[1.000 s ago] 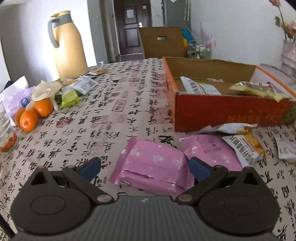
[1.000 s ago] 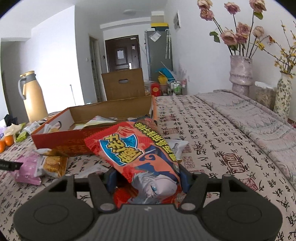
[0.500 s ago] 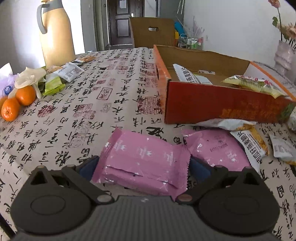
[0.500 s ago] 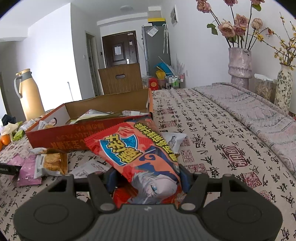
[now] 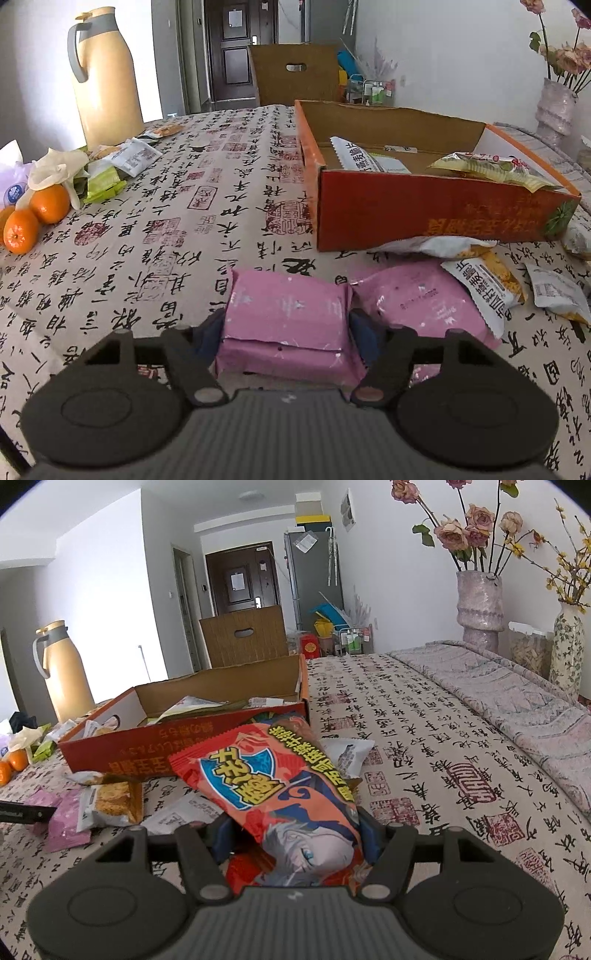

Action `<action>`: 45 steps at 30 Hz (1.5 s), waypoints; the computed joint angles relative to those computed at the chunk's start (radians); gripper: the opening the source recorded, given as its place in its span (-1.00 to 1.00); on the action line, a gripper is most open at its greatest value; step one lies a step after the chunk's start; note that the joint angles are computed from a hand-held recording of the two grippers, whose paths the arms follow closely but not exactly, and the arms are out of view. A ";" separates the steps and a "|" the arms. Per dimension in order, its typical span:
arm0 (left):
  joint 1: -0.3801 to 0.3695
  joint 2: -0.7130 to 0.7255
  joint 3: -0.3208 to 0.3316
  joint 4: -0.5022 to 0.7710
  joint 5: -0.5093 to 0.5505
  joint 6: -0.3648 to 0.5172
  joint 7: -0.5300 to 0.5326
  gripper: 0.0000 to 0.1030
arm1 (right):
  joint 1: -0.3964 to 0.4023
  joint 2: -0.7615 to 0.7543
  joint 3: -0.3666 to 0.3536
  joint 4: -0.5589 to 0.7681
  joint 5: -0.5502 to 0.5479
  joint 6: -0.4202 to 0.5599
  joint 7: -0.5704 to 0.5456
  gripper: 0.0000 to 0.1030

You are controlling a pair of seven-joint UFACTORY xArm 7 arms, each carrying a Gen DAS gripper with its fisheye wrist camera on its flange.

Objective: Organize snacks
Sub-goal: 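Grasp the pink cookie packets with the left gripper while the right holds the chip bag, then carry both held packets over the cardboard box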

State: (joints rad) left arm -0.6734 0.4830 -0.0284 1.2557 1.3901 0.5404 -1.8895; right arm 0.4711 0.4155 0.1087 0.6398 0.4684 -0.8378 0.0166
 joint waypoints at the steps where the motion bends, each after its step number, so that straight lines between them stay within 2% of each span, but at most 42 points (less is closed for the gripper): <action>1: -0.005 -0.002 -0.001 -0.002 -0.001 0.010 -0.002 0.35 | -0.001 0.000 0.001 -0.003 -0.006 -0.003 0.003 0.25; 13: -0.038 -0.053 -0.036 -0.047 0.039 0.126 -0.075 0.32 | -0.017 -0.018 0.009 -0.042 -0.044 -0.039 0.037 0.25; 25: -0.046 -0.083 -0.079 -0.024 0.153 0.193 -0.187 0.33 | -0.012 -0.043 0.013 -0.043 -0.043 -0.072 0.011 0.25; 34: -0.056 -0.053 -0.080 0.083 0.210 0.196 -0.190 0.34 | -0.025 -0.062 0.014 0.026 -0.077 -0.068 -0.029 0.26; 45: -0.088 0.055 -0.025 0.297 0.165 0.187 -0.099 0.34 | -0.052 -0.008 -0.005 0.236 -0.157 0.064 -0.049 0.26</action>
